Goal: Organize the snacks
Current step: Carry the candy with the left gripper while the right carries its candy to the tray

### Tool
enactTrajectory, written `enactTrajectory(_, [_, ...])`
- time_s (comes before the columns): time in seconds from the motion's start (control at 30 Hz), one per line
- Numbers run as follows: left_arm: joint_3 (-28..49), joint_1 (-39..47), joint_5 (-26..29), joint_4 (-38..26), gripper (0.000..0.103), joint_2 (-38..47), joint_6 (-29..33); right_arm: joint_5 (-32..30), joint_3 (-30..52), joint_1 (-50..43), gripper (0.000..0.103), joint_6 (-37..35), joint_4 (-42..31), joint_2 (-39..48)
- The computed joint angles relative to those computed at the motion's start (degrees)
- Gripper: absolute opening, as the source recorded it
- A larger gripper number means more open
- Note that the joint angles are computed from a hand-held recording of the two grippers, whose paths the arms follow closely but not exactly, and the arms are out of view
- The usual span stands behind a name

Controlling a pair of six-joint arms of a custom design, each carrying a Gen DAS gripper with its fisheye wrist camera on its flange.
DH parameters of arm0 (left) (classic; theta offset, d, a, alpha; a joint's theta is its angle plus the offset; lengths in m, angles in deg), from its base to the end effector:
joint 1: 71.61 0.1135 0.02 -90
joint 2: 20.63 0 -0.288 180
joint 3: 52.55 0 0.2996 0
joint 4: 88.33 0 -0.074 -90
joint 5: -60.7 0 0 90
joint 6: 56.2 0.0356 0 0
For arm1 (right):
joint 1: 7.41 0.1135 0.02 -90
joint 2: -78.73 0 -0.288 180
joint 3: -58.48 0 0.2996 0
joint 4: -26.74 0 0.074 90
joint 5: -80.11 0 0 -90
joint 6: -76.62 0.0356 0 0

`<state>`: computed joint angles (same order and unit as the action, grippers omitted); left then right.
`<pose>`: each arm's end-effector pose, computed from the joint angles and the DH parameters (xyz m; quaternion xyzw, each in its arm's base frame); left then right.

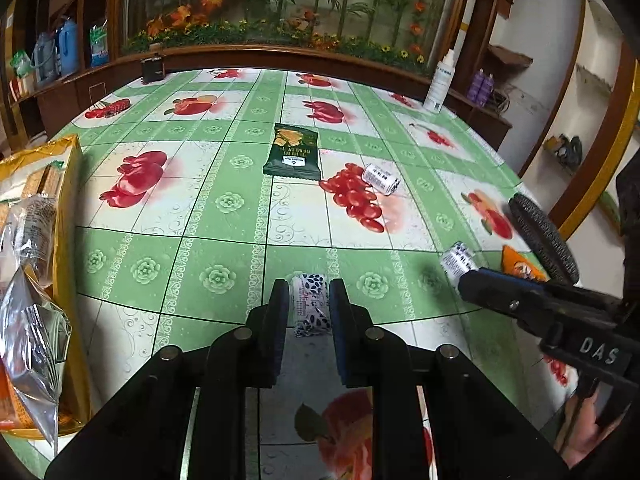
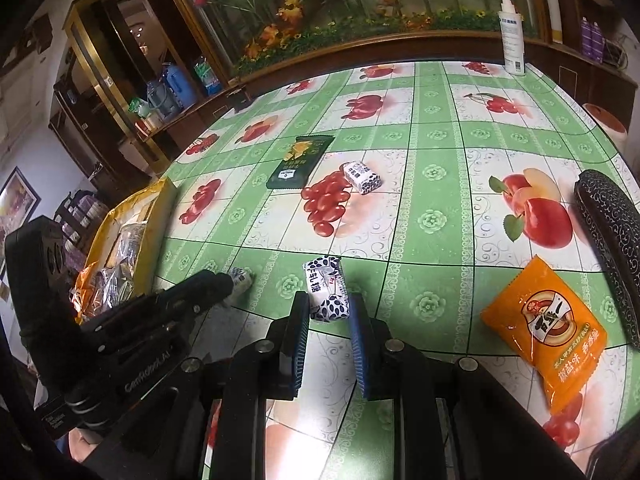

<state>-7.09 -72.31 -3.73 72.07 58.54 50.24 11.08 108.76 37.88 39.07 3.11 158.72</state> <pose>0.2783 -0.0188 0.1450 0.2068 0.9049 -0.1660 0.3328 0.2160 0.2001 0.1626 0.1154 0.9280 0.1193 0.3335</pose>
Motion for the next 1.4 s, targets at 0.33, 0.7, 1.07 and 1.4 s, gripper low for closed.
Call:
enactTrajectory(0.33, [0.10, -2.15, -2.18, -0.43, 0.031, 1.61, 0.75, -1.08, -1.06, 0.26, 0.020, 0.42, 1.27, -1.98])
enactTrajectory(0.7, [-2.01, -0.65, 0.40, 2.18, 0.015, -1.43, 0.25, 0.32, -1.10, 1.99, 0.020, 1.38, 1.37, -2.96])
enactTrajectory(1.07, [-6.61, 2.38, -0.44, 3.34, 0.016, -10.22, 0.07, 2.96, -0.19, 3.82, 0.020, 0.03, 2.01, -1.78])
enactTrajectory(1.4, [-8.35, 5.50, 0.39, 2.48, 0.016, -15.43, 0.52, 2.89, 0.03, 5.37, 0.020, -2.59, 4.90, -0.71])
